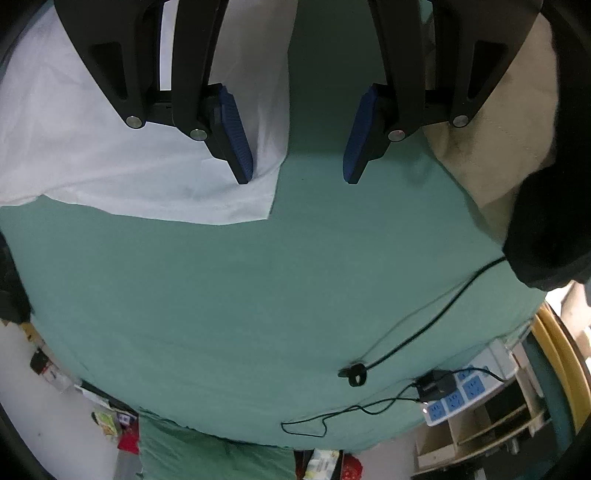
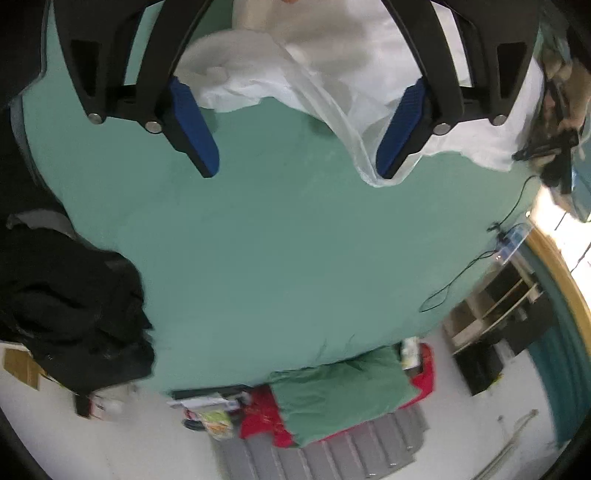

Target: Fold large clothes

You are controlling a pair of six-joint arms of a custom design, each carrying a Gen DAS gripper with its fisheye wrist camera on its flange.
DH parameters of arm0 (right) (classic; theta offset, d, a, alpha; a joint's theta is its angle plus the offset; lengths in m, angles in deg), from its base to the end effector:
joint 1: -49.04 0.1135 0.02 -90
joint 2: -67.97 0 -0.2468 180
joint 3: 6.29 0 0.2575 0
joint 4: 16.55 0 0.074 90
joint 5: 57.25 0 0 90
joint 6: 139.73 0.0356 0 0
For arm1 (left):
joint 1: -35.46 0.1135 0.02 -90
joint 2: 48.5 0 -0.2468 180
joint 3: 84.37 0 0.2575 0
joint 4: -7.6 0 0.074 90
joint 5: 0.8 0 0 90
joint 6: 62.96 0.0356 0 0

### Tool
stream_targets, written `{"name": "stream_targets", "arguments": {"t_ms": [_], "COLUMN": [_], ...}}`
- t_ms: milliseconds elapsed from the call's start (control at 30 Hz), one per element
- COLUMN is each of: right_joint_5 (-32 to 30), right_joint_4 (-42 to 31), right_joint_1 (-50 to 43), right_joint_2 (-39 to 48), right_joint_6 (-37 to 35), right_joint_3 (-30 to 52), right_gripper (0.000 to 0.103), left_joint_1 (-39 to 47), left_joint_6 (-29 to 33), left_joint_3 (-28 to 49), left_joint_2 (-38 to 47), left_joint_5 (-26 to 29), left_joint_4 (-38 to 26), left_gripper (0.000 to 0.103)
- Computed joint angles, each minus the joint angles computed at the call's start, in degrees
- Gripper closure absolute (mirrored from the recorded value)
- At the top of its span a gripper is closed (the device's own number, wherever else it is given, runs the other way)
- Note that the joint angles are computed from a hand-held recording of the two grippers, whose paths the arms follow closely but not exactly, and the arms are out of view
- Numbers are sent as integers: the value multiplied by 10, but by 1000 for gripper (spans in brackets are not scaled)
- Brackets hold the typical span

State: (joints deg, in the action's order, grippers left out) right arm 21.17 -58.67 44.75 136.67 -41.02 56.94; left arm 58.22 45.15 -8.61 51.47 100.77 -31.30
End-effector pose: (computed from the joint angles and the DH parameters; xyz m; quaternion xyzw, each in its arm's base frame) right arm 0.2599 -0.0123 0.2385 0.0687 0.9257 0.1079 0.3560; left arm 0.3226 0.1276 0.1539 -0.0158 0.9678 -0.0111 0.2510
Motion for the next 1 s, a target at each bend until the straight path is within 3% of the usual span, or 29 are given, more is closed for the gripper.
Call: {"name": "stream_targets", "arguments": {"t_ms": [67,100,367,500,533,600,667,800,1000], "right_joint_5": [77,87,47,-24,-33,-24,16,28,36], "right_joint_4": [4,4,-55,-71,-79,-93,-81,-48,-26], "right_joint_1": [18,17,-77,-123,-121,-91,-44,-20,-37], "right_joint_2": [-10,-19,-84,-85,-83,-65,-41,17,42], "right_joint_6": [-11,-10,-16,-20,-26,-41,-48,-37,-43], "right_joint_3": [-8,-15,-53,-74,-79,-83,-85,-61,-44], "right_gripper": [15,15,15,15,15,15,15,15,15], "left_joint_1": [-4,-5,-5,-7,-8,-13,-16,4,40], "left_joint_6": [5,12,25,43,48,51,49,15,-16], "left_joint_3": [0,6,5,-8,-16,-43,-66,-104,-77], "left_joint_2": [6,17,18,17,16,-3,-24,-74,-45], "left_joint_5": [-1,-1,14,36,40,49,40,26,23], "left_joint_4": [-3,-2,4,24,36,58,85,148,128], "left_gripper": [49,49,49,50,56,97,98,98,98]}}
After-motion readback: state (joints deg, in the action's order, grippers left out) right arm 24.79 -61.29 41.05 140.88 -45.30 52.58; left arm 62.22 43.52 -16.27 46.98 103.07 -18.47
